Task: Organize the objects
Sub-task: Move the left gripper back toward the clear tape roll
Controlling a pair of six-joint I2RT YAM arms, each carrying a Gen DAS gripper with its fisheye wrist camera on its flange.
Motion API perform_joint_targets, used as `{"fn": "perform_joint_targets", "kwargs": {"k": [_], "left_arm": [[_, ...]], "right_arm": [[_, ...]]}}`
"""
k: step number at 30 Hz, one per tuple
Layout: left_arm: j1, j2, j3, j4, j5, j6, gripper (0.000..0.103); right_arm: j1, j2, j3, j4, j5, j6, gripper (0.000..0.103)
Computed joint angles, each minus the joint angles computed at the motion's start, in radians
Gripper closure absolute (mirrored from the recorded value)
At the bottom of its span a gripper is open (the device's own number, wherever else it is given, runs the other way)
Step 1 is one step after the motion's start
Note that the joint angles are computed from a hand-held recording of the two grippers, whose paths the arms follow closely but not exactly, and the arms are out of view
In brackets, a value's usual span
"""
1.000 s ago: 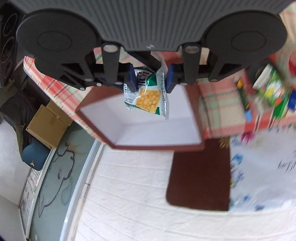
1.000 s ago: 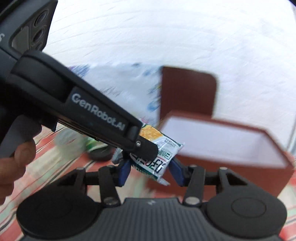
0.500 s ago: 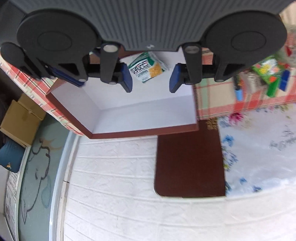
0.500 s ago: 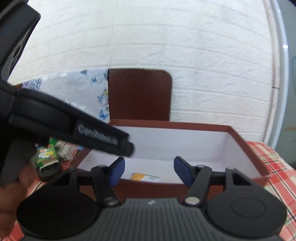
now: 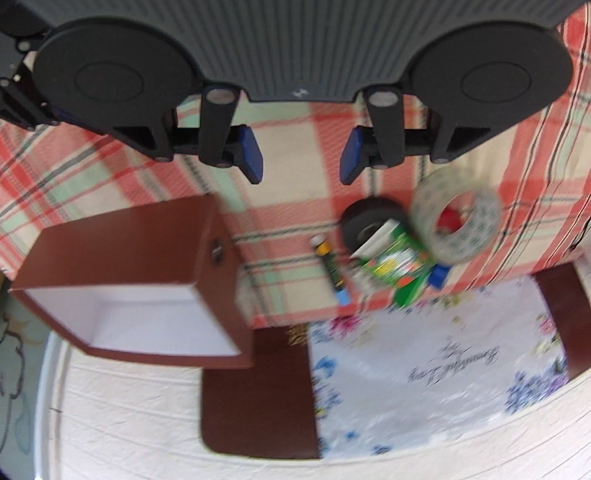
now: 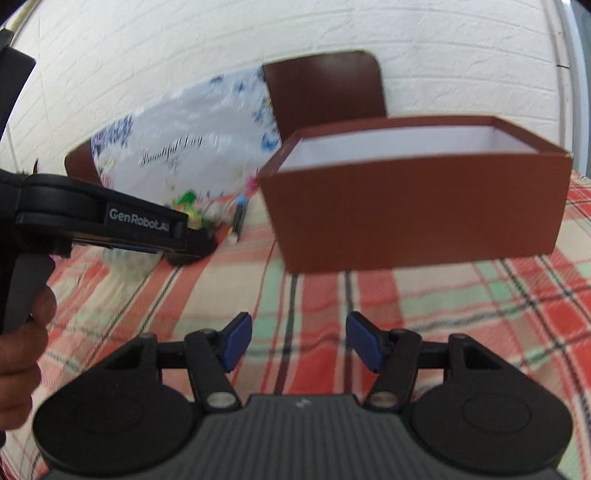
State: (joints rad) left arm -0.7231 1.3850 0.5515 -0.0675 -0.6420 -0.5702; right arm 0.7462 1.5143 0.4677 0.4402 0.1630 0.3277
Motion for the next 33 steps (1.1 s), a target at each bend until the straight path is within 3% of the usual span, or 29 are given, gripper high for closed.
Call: {"fn": "perform_joint_targets", "kwargs": {"k": [7,18,22,25,29,30,33], "left_arm": [[0.141,-0.052,-0.154,0.075,0.0,0.015,0.053],[0.406,-0.082,-0.297,0.267,0.144,0.106,0.049],[0.528,-0.099,-0.339,0.348,0.189,0.19,0.048],[0.694,-0.064,-0.367,0.445,0.203,0.263,0.048],[0.92,0.008,-0.455,0.697,0.333,0.342,0.033],[0.936,0.012,-0.472,0.738,0.357,0.342,0.033],[0.876,0.061,-0.484,0.816,0.296,0.34,0.033]], "right_arm": [[0.082,0.05,0.063,-0.087,0.051,0.016,0.043],[0.214,0.176,0.208,-0.145,0.133,-0.046,0.041],[0.241,0.226,0.279,-0.171,0.121,-0.064,0.041],[0.25,0.277,0.357,-0.204,0.096,-0.089,0.042],[0.247,0.37,0.505,-0.244,0.06,-0.103,0.044],[0.245,0.396,0.55,-0.252,0.057,-0.098,0.044],[0.239,0.468,0.687,-0.26,0.053,-0.083,0.045]]}}
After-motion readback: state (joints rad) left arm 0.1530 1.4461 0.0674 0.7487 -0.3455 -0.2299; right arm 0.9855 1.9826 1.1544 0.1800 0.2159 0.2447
